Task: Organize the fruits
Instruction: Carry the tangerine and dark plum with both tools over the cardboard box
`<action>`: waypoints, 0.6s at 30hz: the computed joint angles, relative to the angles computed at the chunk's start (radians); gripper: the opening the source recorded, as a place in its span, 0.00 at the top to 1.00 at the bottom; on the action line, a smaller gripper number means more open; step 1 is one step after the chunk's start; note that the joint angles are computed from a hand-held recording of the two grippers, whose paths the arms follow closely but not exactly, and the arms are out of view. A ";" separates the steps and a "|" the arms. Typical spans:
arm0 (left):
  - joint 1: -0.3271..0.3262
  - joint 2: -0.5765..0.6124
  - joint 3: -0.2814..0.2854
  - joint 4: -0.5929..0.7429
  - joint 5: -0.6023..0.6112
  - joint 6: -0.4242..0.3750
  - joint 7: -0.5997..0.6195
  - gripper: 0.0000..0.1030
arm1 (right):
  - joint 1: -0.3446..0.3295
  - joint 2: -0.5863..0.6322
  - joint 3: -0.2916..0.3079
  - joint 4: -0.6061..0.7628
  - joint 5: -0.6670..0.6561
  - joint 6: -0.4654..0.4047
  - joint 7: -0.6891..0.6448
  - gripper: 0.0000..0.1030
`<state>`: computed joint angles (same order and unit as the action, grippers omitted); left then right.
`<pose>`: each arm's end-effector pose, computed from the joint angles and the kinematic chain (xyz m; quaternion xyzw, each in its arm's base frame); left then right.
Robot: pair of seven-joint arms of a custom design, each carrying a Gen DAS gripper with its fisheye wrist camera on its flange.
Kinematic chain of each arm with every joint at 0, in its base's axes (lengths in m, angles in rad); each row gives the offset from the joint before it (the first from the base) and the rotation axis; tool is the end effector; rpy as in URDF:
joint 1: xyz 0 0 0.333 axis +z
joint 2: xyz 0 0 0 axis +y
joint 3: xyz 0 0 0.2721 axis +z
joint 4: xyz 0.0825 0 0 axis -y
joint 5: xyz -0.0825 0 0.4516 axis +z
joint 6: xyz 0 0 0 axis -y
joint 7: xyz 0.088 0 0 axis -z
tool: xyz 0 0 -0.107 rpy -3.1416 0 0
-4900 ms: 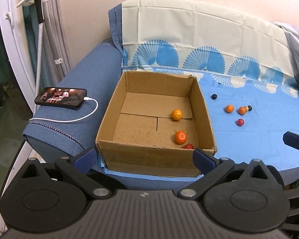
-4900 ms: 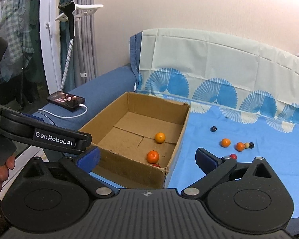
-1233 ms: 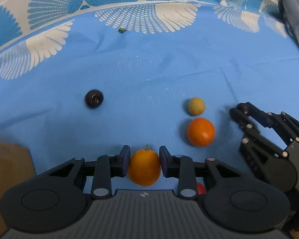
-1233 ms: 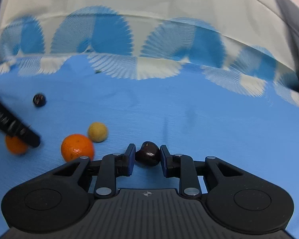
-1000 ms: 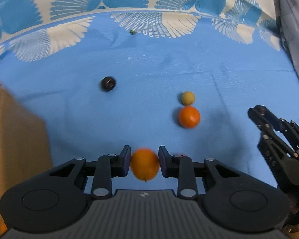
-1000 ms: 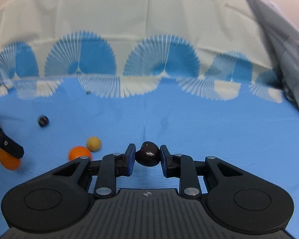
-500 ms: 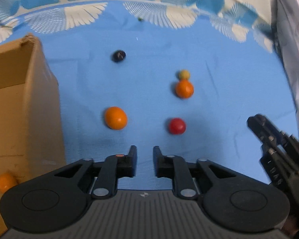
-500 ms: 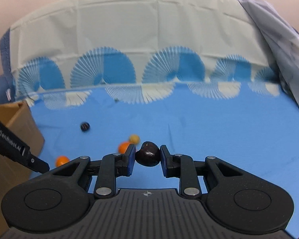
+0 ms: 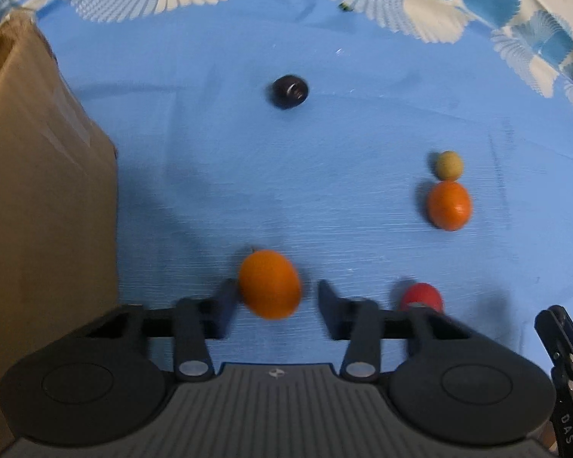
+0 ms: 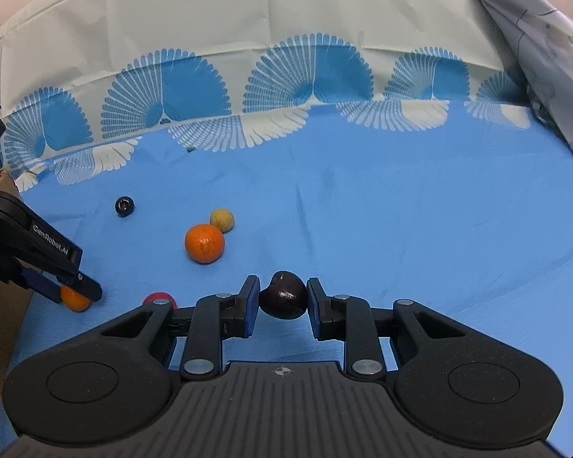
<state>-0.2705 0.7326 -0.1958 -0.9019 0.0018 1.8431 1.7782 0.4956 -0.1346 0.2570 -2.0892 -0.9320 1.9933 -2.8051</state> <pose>0.7438 -0.3119 0.4539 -0.4583 0.8798 -0.1247 0.0187 0.4677 0.3734 0.4396 -0.3557 0.8307 -0.3600 0.2319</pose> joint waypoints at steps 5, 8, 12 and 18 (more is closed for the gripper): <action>0.034 -0.151 -0.012 -0.211 -0.016 0.107 0.043 0.63 | 0.005 -0.003 0.004 0.004 0.004 -0.006 0.006 0.73; 0.089 -0.286 -0.038 -0.360 -0.097 0.153 0.112 0.63 | 0.016 -0.007 0.019 0.027 -0.013 -0.039 0.016 0.73; 0.169 -0.507 -0.048 -0.571 -0.274 0.213 0.248 0.63 | 0.046 -0.004 0.052 0.089 -0.063 -0.100 0.032 0.73; 0.212 -0.828 0.042 -0.837 -0.462 0.227 0.408 0.63 | 0.132 0.059 0.099 0.236 -0.137 -0.168 0.026 0.73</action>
<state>-0.0587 -0.0956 -0.1542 -1.7386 -0.4599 2.0697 2.1857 0.6272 -0.0759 0.3559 -1.8528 -1.0690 1.8258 -2.7792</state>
